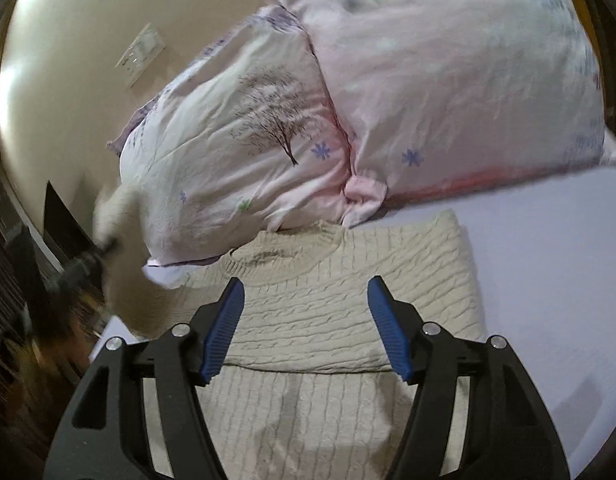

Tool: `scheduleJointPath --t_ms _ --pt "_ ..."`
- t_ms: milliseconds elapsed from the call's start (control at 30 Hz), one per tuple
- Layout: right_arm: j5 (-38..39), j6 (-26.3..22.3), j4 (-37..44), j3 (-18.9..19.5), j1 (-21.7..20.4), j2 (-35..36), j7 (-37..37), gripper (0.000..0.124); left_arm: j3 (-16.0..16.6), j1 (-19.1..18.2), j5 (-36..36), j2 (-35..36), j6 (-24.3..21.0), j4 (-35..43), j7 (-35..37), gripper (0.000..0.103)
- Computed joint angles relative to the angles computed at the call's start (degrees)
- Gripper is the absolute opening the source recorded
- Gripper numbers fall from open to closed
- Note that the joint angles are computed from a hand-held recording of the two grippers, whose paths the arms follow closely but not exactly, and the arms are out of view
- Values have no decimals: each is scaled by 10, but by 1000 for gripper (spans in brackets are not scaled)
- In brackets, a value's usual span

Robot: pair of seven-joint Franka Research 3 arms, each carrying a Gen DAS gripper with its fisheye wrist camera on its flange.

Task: Fold small clothes

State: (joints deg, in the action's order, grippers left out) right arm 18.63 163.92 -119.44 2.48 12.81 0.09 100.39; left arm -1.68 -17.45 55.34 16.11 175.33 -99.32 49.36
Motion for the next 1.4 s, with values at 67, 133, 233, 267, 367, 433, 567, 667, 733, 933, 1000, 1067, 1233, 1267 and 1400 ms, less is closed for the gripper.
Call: scheduleJointPath --t_ms 67,133,233,267,367,433,567,667,733,933,1000,1067,1233,1267,1400 --pt "56 -16 8 -3 -4 12 -25 62 -19 -40 45 38 -39 20 63 7" --pt "115 -38 13 -6 -13 20 -42 56 -36 -70 62 74 -87 30 141 10" --pt "194 -75 17 -11 -29 26 -66 42 -7 -101 128 68 -91 13 87 13" --pt "195 -83 16 -13 -32 26 -59 39 -16 -84 110 51 -75 -8 90 16" --pt "119 -99 11 -23 -36 27 17 34 -61 -18 -17 7 -36 -64 151 38" --pt "115 -117 14 -14 -46 30 16 30 -84 23 -112 -24 -24 -103 195 43" --pt "-14 -159 24 -17 -26 31 55 30 -96 72 -251 -77 -27 -170 238 49" --pt "-43 -179 34 -12 -20 38 39 0 -107 113 -397 -123 -34 -230 291 50" --pt "-45 -166 30 -11 -17 36 34 0 -107 119 -494 -154 -28 -271 339 51" --pt "-204 -158 37 -19 -5 31 139 40 -57 69 -780 -218 -42 -340 525 61" --pt "-255 -181 49 -19 -1 40 153 46 -45 58 -792 -227 -42 -354 534 64" --pt "-261 -210 63 -16 2 53 140 24 -31 43 -822 -226 -52 -357 559 64" --pt "-246 -169 37 -10 8 41 95 0 -26 33 -873 -224 -67 -364 593 64" --pt "-290 -161 39 -13 13 41 119 0 -27 33 -881 -222 -70 -363 597 64" --pt "-421 -141 82 -37 14 60 233 0 -36 40 -886 -218 -73 -364 595 65"
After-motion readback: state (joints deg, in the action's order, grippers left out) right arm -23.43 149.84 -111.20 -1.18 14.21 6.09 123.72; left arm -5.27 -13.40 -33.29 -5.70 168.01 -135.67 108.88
